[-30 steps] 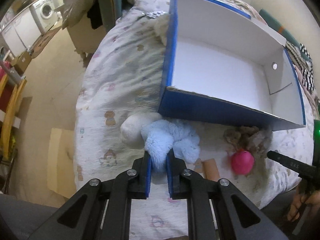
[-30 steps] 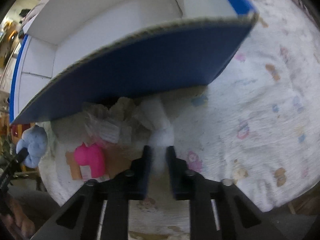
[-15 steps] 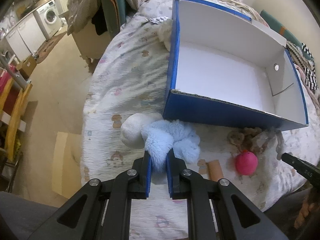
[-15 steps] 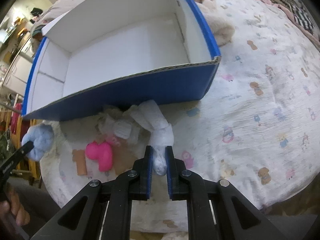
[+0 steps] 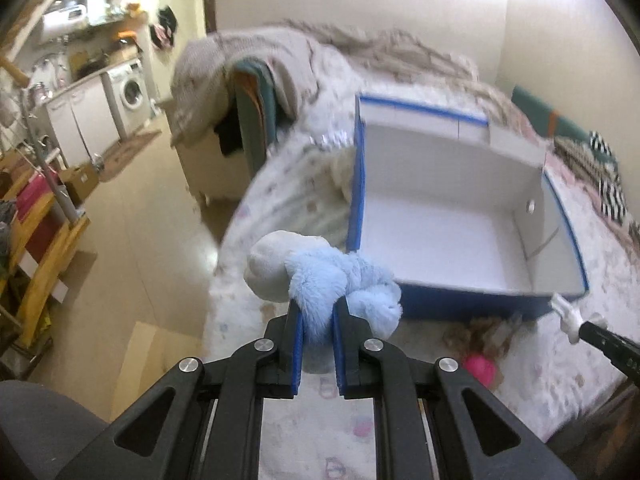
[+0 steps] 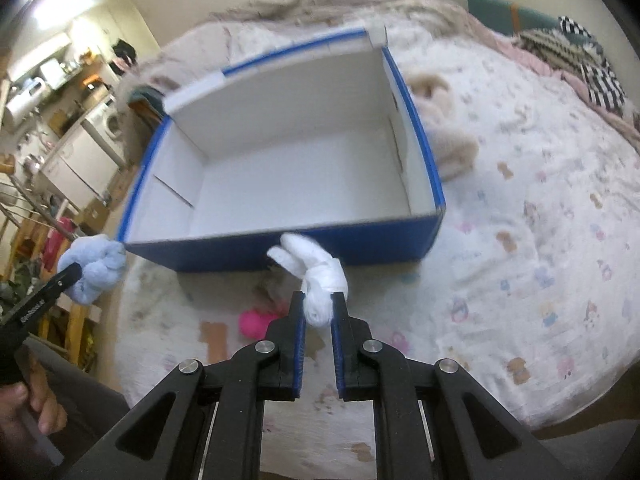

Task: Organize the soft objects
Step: 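Lift the blue plush and white sock and carry both over the box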

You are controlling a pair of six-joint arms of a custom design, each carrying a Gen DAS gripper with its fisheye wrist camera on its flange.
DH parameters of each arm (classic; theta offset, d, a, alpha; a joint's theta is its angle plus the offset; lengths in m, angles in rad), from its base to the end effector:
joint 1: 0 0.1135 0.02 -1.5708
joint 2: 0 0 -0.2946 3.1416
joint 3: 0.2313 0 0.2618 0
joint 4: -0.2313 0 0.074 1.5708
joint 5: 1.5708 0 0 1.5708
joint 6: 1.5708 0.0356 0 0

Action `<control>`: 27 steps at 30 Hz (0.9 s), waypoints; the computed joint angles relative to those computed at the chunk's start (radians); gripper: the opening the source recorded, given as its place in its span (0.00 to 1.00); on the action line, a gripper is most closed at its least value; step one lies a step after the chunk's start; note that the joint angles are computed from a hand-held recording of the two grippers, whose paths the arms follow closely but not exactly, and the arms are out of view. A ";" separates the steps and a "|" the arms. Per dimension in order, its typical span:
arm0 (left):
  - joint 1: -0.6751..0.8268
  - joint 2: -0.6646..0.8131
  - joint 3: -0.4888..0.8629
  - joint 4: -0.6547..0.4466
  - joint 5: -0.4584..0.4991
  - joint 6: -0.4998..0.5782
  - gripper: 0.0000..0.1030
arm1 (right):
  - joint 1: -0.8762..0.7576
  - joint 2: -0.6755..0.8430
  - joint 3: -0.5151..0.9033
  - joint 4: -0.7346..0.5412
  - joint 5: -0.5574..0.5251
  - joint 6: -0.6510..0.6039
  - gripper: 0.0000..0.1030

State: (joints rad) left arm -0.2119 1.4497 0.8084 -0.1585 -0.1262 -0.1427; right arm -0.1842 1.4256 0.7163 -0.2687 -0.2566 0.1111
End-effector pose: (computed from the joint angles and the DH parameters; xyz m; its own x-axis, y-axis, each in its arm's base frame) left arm 0.2949 -0.0589 0.2232 -0.7115 0.0088 -0.7026 0.0219 0.9997 -0.0097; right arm 0.2675 -0.0406 0.1946 -0.8061 0.2593 -0.5319 0.1280 0.9540 0.2711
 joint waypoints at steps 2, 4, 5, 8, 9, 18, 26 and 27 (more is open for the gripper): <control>-0.002 -0.023 -0.013 0.034 -0.018 0.002 0.11 | -0.007 -0.047 -0.019 0.028 -0.026 0.014 0.13; -0.007 -0.051 -0.028 0.060 -0.039 0.006 0.11 | 0.000 -0.100 -0.050 0.073 -0.037 0.040 0.13; -0.013 -0.064 -0.035 0.072 -0.050 0.006 0.11 | -0.004 -0.126 -0.064 0.097 -0.047 0.047 0.13; -0.024 -0.080 -0.040 0.086 -0.071 -0.003 0.11 | -0.005 -0.166 -0.078 0.143 -0.049 0.065 0.13; -0.026 -0.077 -0.035 0.087 -0.075 -0.010 0.11 | -0.005 -0.174 -0.080 0.155 -0.048 0.071 0.13; -0.016 0.027 0.108 -0.026 -0.049 -0.071 0.11 | 0.012 -0.166 -0.033 0.169 -0.060 0.135 0.13; -0.033 0.088 0.213 -0.039 -0.047 -0.037 0.11 | 0.066 -0.087 0.035 0.215 -0.018 0.121 0.13; -0.038 0.099 0.225 -0.038 -0.051 -0.032 0.11 | 0.067 -0.072 0.043 0.218 -0.018 0.116 0.13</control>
